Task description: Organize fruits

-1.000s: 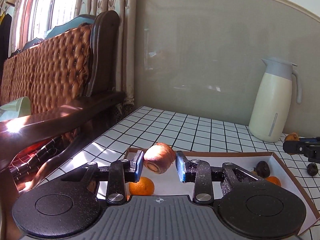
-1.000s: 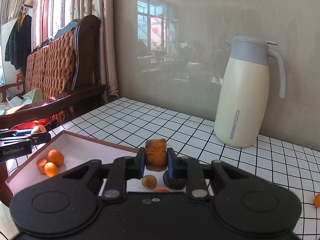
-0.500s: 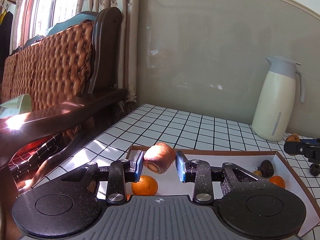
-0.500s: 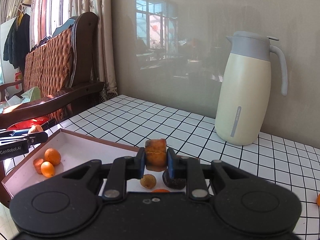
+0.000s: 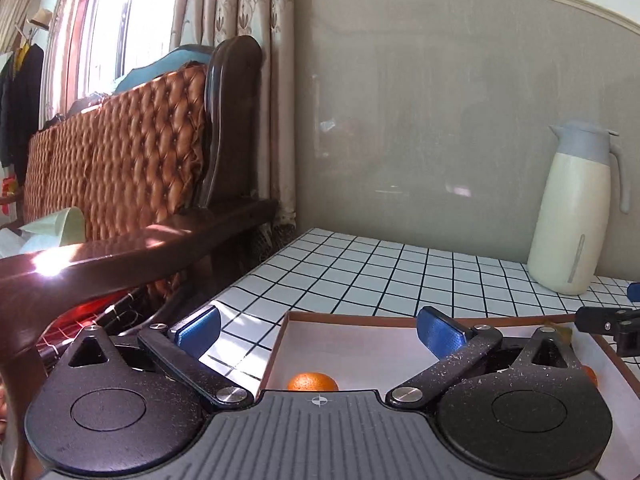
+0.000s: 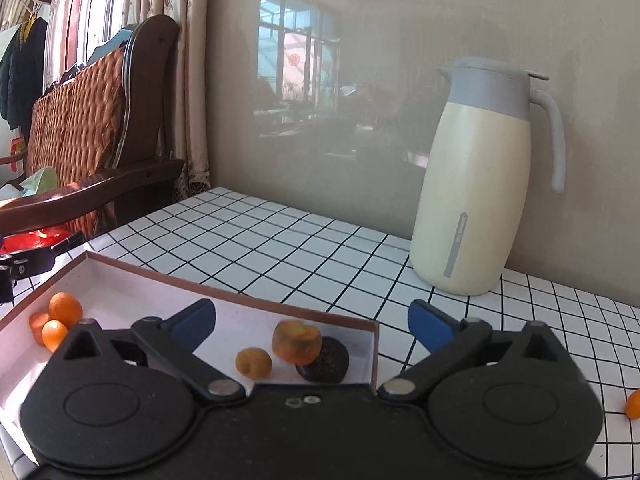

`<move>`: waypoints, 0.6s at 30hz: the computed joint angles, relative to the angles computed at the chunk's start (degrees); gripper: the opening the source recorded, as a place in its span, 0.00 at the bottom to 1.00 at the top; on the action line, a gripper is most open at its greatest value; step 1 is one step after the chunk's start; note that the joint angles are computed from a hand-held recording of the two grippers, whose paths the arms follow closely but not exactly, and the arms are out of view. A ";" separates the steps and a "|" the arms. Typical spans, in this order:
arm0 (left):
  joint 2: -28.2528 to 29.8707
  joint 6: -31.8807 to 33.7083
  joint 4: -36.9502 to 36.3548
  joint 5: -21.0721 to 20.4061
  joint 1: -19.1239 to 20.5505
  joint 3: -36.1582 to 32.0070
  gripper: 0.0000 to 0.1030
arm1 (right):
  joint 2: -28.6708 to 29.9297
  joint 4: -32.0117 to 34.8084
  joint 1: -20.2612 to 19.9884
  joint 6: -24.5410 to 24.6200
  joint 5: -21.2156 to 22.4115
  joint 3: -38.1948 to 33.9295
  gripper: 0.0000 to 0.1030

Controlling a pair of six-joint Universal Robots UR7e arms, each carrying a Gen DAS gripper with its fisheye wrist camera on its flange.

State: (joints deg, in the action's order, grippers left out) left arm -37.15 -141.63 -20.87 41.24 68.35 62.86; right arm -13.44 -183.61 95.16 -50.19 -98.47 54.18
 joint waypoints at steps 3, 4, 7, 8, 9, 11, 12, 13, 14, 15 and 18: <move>0.93 -0.75 3.05 0.37 0.17 -1.71 1.00 | -0.15 1.55 -0.05 1.14 0.32 0.11 0.94; 0.99 -0.37 3.00 0.48 0.11 -1.68 1.00 | -0.42 2.13 -0.02 1.06 0.53 0.51 0.94; 0.60 -0.03 1.62 0.85 -0.07 -0.57 1.00 | -0.48 1.77 0.07 0.78 0.73 1.04 0.94; 0.56 -0.16 1.62 0.71 -0.08 -0.50 1.00 | -0.88 1.92 0.03 0.84 0.86 1.59 0.94; 0.47 -0.30 1.67 0.65 -0.07 -0.36 1.00 | -0.90 1.98 -0.01 0.94 0.94 1.56 0.94; 0.37 -0.44 1.84 0.64 -0.06 -0.18 1.00 | -0.98 2.28 0.01 1.19 0.77 1.52 0.94; 0.34 -0.33 1.84 0.60 -0.06 -0.13 1.00 | -1.16 2.43 -0.01 1.29 0.74 1.67 0.94; 0.33 -0.08 1.44 0.34 -0.17 0.05 1.00 | -1.22 2.42 -0.01 1.33 0.73 1.75 0.94; 0.26 -0.12 1.42 0.40 -0.19 0.20 1.00 | -1.32 2.29 0.05 1.28 0.62 1.90 0.94; 0.21 -0.28 1.58 0.48 -0.21 0.23 1.00 | -1.44 2.11 0.06 1.21 0.58 2.09 0.94; 0.14 -0.28 1.53 0.39 -0.37 0.43 1.00 | -2.03 2.06 -0.07 1.46 1.41 2.94 0.94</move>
